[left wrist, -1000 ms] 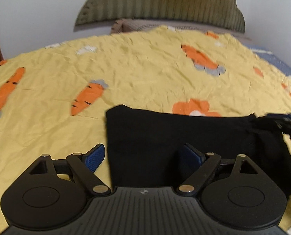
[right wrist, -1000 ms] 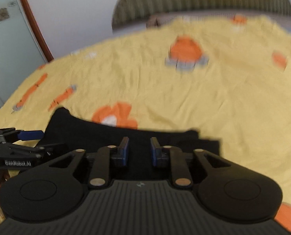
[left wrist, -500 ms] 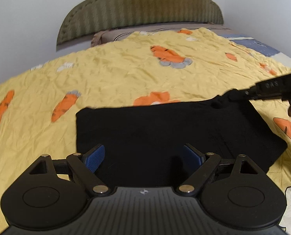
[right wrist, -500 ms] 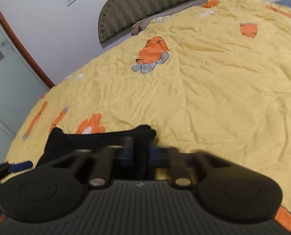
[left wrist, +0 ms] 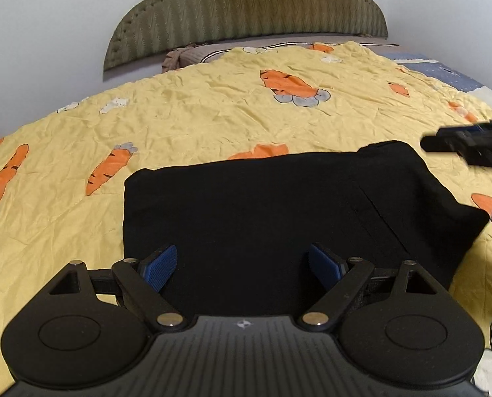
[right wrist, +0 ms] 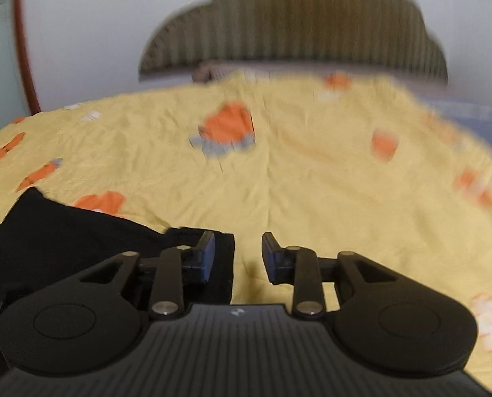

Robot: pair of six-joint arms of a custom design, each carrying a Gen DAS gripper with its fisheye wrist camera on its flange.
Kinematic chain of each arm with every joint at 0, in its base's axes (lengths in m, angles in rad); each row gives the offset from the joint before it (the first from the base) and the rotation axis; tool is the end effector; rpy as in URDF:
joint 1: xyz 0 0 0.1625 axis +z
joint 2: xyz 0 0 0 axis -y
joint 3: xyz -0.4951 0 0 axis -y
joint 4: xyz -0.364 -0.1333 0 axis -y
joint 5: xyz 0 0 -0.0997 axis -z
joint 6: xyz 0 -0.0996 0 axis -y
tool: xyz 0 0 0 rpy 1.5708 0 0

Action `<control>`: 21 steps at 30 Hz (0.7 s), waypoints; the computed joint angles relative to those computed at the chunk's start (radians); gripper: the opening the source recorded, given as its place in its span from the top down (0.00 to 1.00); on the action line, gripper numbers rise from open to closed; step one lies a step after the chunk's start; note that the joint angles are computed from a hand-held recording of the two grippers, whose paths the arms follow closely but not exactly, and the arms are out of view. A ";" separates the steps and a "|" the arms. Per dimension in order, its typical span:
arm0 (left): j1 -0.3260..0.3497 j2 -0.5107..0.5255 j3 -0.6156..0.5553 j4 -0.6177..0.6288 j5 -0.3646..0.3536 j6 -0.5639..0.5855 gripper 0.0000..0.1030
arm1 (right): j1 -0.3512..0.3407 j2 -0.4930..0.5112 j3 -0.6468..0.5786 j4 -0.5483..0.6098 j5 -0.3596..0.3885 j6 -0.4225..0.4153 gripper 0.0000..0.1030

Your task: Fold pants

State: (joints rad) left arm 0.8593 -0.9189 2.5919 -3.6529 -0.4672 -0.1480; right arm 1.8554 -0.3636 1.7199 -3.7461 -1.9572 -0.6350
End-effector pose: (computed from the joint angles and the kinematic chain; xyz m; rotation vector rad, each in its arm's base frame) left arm -0.0750 -0.4273 0.1925 0.3286 2.1065 -0.9412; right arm 0.2816 -0.6216 -0.0073 0.9052 -2.2990 0.9682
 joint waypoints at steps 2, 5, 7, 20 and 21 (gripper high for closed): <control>0.005 0.017 0.005 0.003 -0.003 -0.002 0.15 | 0.013 -0.032 0.080 -0.017 0.049 -0.038 0.72; -0.005 0.057 0.016 -0.058 0.021 0.016 0.14 | 0.021 -0.044 0.140 0.049 0.046 -0.075 0.72; -0.023 0.041 0.025 -0.024 0.031 -0.014 0.14 | 0.023 -0.002 0.134 0.017 -0.026 -0.134 0.70; -0.094 0.008 0.077 0.077 0.057 -0.208 0.14 | 0.117 0.028 0.260 -0.321 -0.005 -0.060 0.49; -0.100 0.004 0.081 0.094 0.063 -0.230 0.14 | 0.120 0.029 0.265 -0.327 -0.008 -0.060 0.47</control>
State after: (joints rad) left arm 0.7594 -0.9154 2.6725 -3.5591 -0.4046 -0.3783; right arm 1.9749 -0.3347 1.9844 -4.0729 -1.9656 -0.6948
